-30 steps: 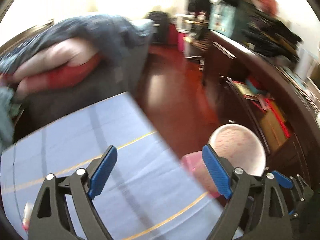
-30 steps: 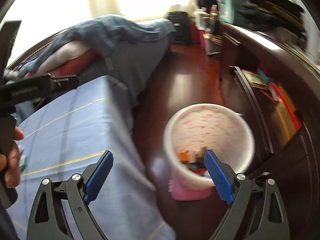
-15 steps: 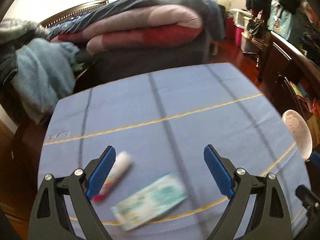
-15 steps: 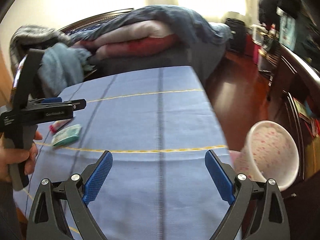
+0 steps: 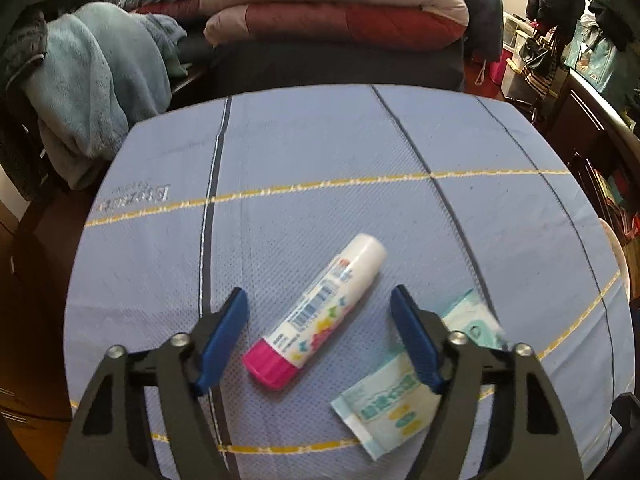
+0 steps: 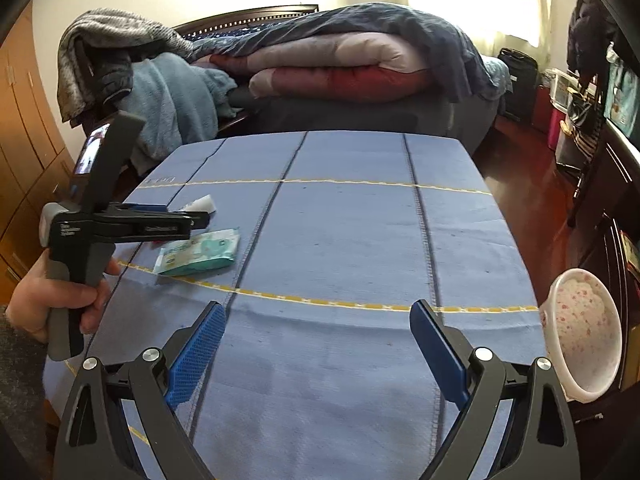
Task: Collect trash
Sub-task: 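Grasp the white glue stick with the left tool while the right tool grasps the wet-wipes packet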
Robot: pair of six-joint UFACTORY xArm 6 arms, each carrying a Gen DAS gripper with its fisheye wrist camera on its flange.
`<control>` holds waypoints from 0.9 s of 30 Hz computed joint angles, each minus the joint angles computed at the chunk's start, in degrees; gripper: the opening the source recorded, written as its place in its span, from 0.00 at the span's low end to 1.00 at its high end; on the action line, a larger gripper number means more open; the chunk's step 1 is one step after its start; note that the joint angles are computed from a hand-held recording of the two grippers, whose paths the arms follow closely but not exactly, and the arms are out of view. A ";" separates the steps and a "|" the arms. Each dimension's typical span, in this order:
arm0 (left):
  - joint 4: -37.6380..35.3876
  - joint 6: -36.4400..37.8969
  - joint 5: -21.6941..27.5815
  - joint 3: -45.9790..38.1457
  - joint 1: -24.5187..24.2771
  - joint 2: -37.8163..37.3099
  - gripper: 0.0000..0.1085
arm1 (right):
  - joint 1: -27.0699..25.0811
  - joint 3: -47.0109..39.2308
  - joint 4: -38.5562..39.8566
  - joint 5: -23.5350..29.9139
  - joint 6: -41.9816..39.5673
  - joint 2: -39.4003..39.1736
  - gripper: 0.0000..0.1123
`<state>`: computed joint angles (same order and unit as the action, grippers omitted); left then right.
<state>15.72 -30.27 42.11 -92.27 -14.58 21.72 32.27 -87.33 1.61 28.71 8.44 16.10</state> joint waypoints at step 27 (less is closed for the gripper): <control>7.98 -10.12 -10.27 16.86 5.57 -14.60 0.22 | 6.72 -28.50 0.79 11.43 -3.36 21.08 0.88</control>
